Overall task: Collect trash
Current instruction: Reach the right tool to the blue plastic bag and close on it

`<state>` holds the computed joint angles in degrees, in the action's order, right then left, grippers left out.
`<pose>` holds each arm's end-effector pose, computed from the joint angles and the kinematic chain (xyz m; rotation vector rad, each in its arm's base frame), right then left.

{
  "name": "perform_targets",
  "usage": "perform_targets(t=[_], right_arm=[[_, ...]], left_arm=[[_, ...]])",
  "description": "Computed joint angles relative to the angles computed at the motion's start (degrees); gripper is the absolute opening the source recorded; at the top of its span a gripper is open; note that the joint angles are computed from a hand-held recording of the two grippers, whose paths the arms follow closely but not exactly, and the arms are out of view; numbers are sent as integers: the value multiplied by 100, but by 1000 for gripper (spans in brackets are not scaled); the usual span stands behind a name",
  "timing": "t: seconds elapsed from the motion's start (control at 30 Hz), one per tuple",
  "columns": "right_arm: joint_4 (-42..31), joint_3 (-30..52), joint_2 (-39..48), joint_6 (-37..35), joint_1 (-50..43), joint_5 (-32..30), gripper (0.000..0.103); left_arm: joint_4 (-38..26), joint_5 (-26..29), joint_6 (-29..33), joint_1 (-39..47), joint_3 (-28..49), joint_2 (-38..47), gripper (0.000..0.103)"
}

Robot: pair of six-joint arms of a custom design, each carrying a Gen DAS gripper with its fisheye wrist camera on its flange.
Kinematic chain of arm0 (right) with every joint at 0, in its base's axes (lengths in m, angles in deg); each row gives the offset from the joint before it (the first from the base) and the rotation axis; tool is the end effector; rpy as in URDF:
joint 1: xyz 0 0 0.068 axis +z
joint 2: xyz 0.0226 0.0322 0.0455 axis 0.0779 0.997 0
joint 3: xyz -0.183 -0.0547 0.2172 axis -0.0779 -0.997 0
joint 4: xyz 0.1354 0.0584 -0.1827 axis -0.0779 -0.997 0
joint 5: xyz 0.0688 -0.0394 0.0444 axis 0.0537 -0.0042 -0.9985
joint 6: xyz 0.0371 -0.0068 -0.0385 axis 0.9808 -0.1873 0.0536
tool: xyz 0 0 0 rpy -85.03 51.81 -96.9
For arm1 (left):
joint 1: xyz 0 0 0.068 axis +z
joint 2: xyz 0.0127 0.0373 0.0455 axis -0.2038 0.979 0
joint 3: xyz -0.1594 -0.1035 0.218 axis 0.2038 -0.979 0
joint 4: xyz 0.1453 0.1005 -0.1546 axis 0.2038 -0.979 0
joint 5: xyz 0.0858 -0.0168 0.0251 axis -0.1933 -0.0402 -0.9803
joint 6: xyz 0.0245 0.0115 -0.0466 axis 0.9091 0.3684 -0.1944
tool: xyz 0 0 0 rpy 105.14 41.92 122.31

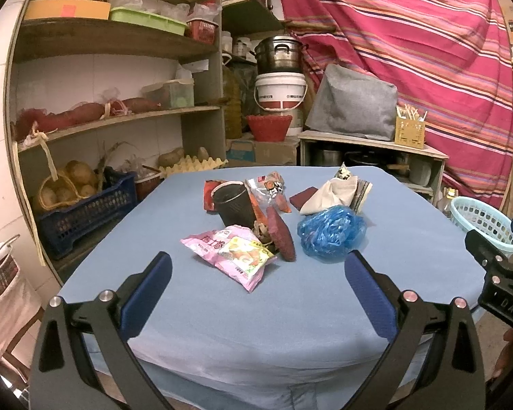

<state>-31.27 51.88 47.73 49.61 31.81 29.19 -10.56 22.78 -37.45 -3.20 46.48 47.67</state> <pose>0.2744 0.1186 0.1768 0.1222 1.9081 -0.1652 0.3190 0.0401 0.1906 0.1272 1.9603 -0.0336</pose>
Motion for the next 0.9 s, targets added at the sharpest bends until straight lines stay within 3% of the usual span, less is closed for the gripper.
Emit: perform_targets(t=[0.47, 0.73, 0.9], right_arm=[[-265, 228, 78, 49, -186, -37, 99], [-1120, 988, 225, 143, -520, -471, 99], [-1728, 1726, 403, -141, -440, -283, 99]], left_arm=[[-502, 215, -11, 165, 514, 277, 99], [-829, 126, -21, 255, 1036, 487, 99], [-1245, 258, -2, 425, 1594, 666, 99]])
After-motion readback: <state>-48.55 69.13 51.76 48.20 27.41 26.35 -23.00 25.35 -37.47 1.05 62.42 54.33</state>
